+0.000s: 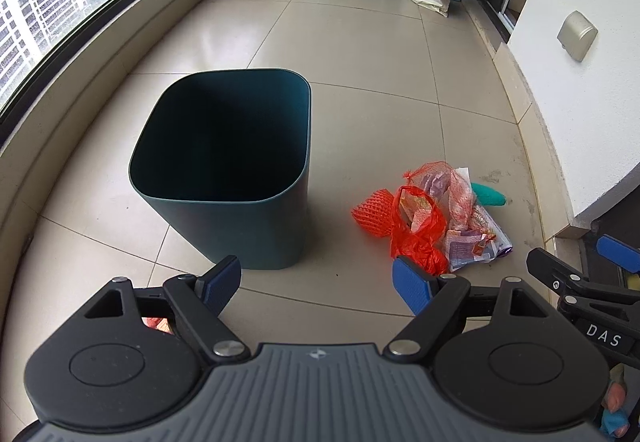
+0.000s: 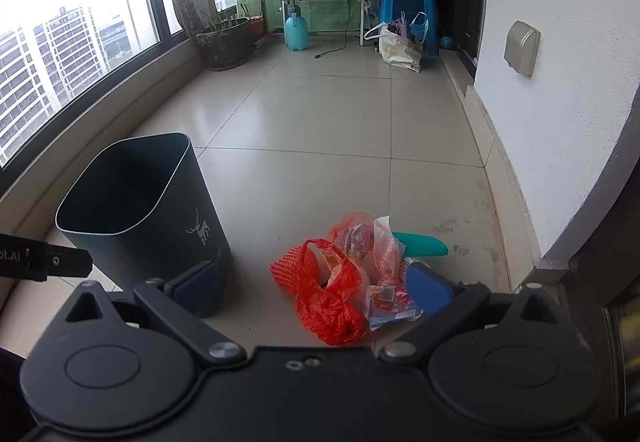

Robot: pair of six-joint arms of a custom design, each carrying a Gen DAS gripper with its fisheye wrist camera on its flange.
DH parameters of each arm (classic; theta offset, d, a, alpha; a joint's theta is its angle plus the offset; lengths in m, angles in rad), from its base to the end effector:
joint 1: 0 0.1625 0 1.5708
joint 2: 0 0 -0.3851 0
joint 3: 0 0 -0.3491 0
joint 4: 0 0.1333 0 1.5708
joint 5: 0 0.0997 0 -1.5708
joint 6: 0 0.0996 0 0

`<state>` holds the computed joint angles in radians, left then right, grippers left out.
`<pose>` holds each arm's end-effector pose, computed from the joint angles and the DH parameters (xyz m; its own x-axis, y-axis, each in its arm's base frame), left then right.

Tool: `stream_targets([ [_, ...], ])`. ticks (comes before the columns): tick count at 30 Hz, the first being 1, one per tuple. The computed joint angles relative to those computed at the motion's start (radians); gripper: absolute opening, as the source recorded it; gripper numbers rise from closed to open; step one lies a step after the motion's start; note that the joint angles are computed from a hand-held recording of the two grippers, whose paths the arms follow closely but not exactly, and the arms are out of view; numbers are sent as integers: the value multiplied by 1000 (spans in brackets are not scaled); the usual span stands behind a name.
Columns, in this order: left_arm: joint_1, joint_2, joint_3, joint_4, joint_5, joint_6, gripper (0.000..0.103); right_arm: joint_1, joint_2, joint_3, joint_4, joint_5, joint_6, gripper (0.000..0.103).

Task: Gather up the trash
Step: 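Approach the teal bin and trash pile with both tools open, then grip the teal bin rim with the left tool while the right tool grasps the red plastic bag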

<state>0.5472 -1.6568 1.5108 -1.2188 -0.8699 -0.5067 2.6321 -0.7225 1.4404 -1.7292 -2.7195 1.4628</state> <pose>-0.2340 -0.3739 0.5021 -0.6549 0.3835 -0.6512 0.5926 0.7953 -0.1275 0.5573 -0.2627 0.1000 -0.7115 0.3470 0.6110 -0.3013 0.6349 -0.7114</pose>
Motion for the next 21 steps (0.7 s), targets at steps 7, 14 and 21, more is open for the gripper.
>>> stream_targets([
  [7, 66, 90, -112, -23, 70, 74, 83, -28, -24, -13, -69, 10, -205, 100],
  [14, 186, 212, -266, -46, 152, 117, 83, -95, -52, -12, -192, -9, -430, 101],
  [21, 306, 329, -400, -117, 189, 169, 83, -175, -62, 5, -308, 12, -636, 99],
])
